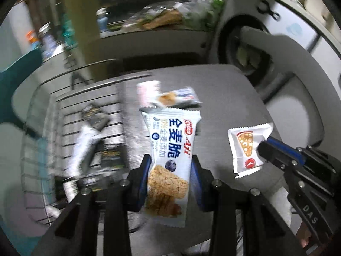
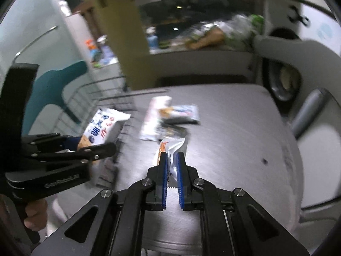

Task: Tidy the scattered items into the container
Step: 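Grasp and lift a white snack packet with the right gripper, then carry the white snack packet over the wire basket and open the right gripper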

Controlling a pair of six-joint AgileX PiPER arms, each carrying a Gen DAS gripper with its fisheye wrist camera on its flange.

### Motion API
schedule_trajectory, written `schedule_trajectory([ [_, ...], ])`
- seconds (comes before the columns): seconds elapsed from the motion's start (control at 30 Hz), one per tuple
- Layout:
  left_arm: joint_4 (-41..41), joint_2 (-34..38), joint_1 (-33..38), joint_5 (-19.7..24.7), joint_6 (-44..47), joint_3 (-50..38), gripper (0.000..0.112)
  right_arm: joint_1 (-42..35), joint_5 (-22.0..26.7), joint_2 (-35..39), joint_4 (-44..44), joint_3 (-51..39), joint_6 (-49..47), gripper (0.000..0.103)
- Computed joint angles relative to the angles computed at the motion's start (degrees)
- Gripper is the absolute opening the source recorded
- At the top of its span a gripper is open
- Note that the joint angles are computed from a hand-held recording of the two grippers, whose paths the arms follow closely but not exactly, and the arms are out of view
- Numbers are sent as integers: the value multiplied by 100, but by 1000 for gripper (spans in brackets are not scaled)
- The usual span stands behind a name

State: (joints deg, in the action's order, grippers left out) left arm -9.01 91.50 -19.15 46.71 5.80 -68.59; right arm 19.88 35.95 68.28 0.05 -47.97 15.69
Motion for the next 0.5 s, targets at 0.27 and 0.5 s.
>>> schedule_trajectory([
  [0.27, -50, -329, 1565, 446, 659, 25, 40, 1754, -106, 1294, -680, -1285, 1209, 9],
  [0.5, -147, -254, 2080, 469, 1041, 136, 40, 2218, -177, 2017, -930, -1715, 1587, 9],
])
